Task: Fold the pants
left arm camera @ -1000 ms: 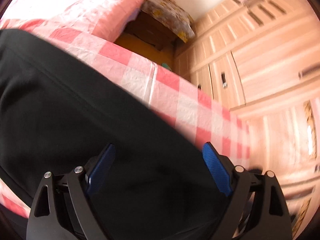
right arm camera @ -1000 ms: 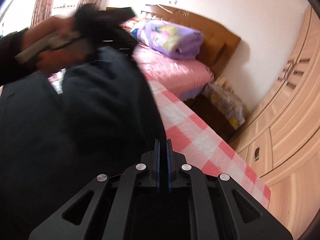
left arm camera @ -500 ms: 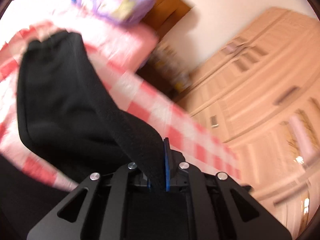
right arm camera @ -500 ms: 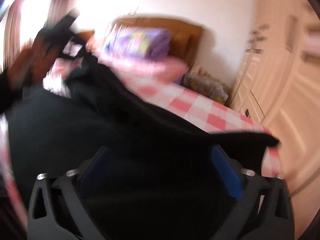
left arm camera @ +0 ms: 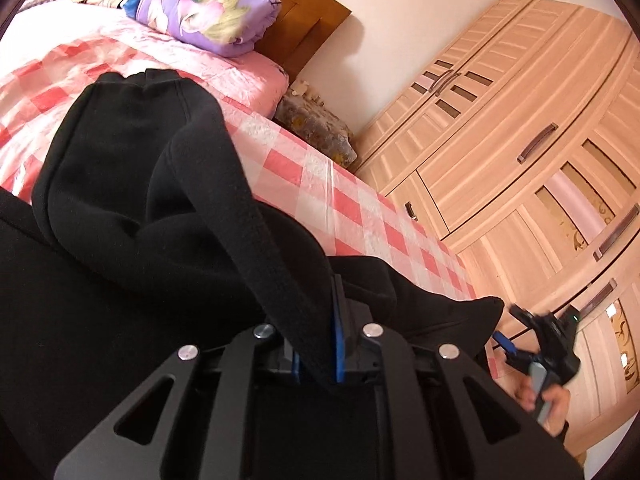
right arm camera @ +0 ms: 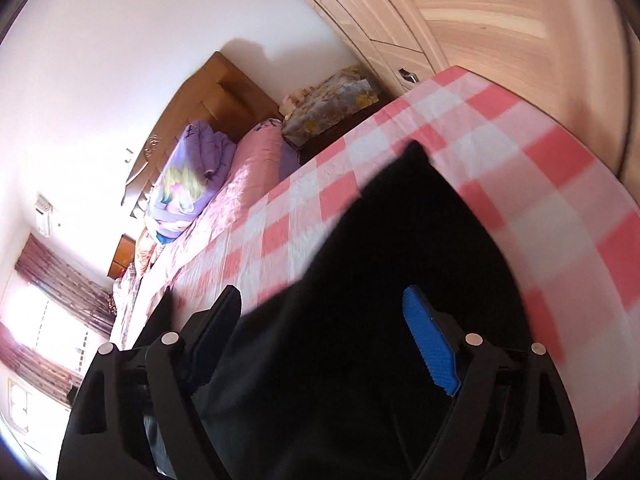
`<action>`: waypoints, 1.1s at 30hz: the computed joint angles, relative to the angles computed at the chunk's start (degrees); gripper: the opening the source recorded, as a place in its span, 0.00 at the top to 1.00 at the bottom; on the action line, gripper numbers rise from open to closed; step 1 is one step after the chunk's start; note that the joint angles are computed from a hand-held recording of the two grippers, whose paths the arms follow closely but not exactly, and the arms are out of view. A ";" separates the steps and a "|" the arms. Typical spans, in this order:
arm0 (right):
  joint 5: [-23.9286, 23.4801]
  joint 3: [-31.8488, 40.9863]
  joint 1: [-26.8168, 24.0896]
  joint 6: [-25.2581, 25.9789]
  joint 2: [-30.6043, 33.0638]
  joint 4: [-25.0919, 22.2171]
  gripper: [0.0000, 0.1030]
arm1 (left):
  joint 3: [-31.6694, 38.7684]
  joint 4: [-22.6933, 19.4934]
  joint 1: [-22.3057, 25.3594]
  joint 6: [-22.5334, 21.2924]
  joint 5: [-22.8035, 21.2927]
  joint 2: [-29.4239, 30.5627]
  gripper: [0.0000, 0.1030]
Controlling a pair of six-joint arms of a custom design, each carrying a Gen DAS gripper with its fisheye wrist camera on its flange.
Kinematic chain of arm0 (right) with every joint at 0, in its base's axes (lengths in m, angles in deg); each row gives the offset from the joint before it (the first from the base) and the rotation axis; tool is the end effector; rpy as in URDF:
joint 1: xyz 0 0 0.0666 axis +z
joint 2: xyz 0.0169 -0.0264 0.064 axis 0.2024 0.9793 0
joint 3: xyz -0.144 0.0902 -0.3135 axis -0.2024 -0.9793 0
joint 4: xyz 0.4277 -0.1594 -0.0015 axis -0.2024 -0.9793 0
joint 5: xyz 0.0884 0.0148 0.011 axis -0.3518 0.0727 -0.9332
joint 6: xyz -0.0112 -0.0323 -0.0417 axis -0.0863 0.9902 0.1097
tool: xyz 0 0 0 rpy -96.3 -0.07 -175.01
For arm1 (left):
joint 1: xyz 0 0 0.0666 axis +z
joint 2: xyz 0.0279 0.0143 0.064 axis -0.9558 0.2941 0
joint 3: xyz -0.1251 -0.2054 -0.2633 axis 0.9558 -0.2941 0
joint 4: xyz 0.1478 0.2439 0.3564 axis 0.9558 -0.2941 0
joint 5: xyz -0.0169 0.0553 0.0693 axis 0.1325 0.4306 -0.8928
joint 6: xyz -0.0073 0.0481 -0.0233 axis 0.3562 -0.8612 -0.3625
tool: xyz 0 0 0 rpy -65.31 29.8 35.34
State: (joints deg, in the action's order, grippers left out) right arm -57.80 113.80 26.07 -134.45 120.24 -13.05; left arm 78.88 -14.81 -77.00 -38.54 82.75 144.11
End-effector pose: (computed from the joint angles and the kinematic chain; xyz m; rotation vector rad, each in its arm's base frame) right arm 0.3526 0.0809 0.3033 1.0895 2.0154 0.4459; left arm 0.5513 -0.0658 0.2996 0.3662 2.3497 -1.0510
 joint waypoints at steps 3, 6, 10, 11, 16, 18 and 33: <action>-0.21 1.92 -0.36 -1.53 4.05 -0.39 0.81 | 1.26 -2.55 0.84 -0.05 1.86 1.58 0.86; 4.63 1.93 1.53 -0.53 3.10 -0.78 0.89 | 7.76 -7.25 -0.31 -2.37 2.23 5.02 0.91; 8.09 3.16 2.10 -0.28 -1.20 -1.27 0.90 | 25.57 -16.08 -2.54 -1.06 1.77 13.93 0.92; 8.28 3.48 1.95 -0.14 -1.96 -1.49 0.90 | 29.31 -17.45 -2.80 0.07 2.65 15.81 0.92; 8.71 2.21 2.81 0.11 -6.84 -0.19 0.90 | 40.15 -21.48 -3.81 1.90 4.52 20.04 0.92; 9.99 -0.11 5.19 1.32 -10.10 1.89 0.90 | 36.22 -18.92 -3.52 -0.12 3.41 16.82 0.92; 31.33 -20.20 43.78 -27.86 -23.52 -9.09 0.89 | -8.37 -13.55 9.20 -30.50 3.04 -3.32 0.90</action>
State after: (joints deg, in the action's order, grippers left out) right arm -26.47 93.60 69.85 -162.31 96.72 -22.14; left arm 70.51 -28.36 -67.81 -69.04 85.78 140.79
